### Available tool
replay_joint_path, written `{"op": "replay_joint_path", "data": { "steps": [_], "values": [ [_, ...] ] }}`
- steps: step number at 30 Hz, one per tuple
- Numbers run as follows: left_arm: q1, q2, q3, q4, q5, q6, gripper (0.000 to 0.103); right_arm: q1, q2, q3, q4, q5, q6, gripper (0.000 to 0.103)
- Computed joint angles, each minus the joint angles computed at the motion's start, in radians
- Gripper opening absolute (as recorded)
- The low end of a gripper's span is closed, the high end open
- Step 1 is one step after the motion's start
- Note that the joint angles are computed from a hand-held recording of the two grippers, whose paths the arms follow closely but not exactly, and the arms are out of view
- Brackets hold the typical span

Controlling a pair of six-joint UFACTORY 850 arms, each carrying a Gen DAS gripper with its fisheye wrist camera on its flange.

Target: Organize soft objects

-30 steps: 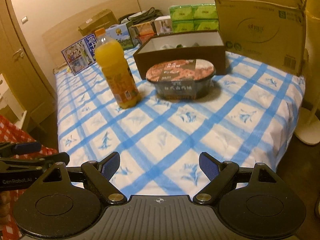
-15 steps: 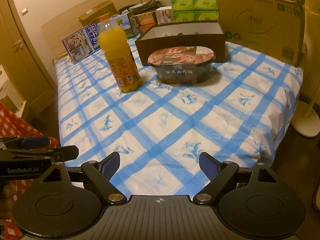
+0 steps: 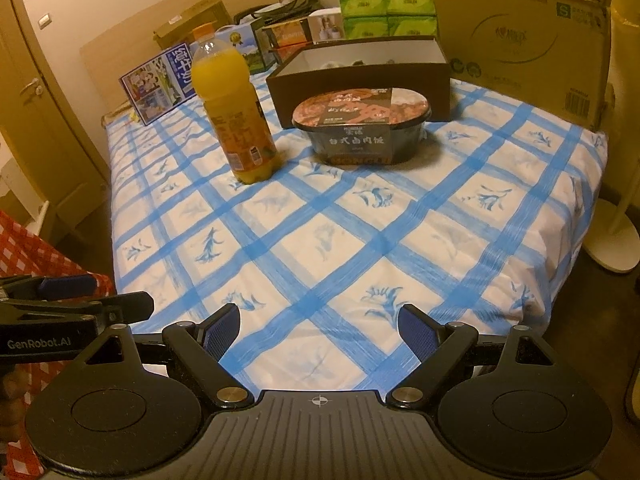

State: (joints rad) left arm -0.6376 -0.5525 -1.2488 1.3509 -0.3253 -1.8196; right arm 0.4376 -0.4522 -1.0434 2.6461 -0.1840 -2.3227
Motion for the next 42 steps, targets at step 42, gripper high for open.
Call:
{"op": "replay_joint_path", "data": {
  "steps": [42],
  "values": [
    [0.005, -0.006, -0.008, -0.009, 0.007, 0.012, 0.084, 0.002, -0.011, -0.010, 0.037, 0.003, -0.033, 0.086]
  ]
}}
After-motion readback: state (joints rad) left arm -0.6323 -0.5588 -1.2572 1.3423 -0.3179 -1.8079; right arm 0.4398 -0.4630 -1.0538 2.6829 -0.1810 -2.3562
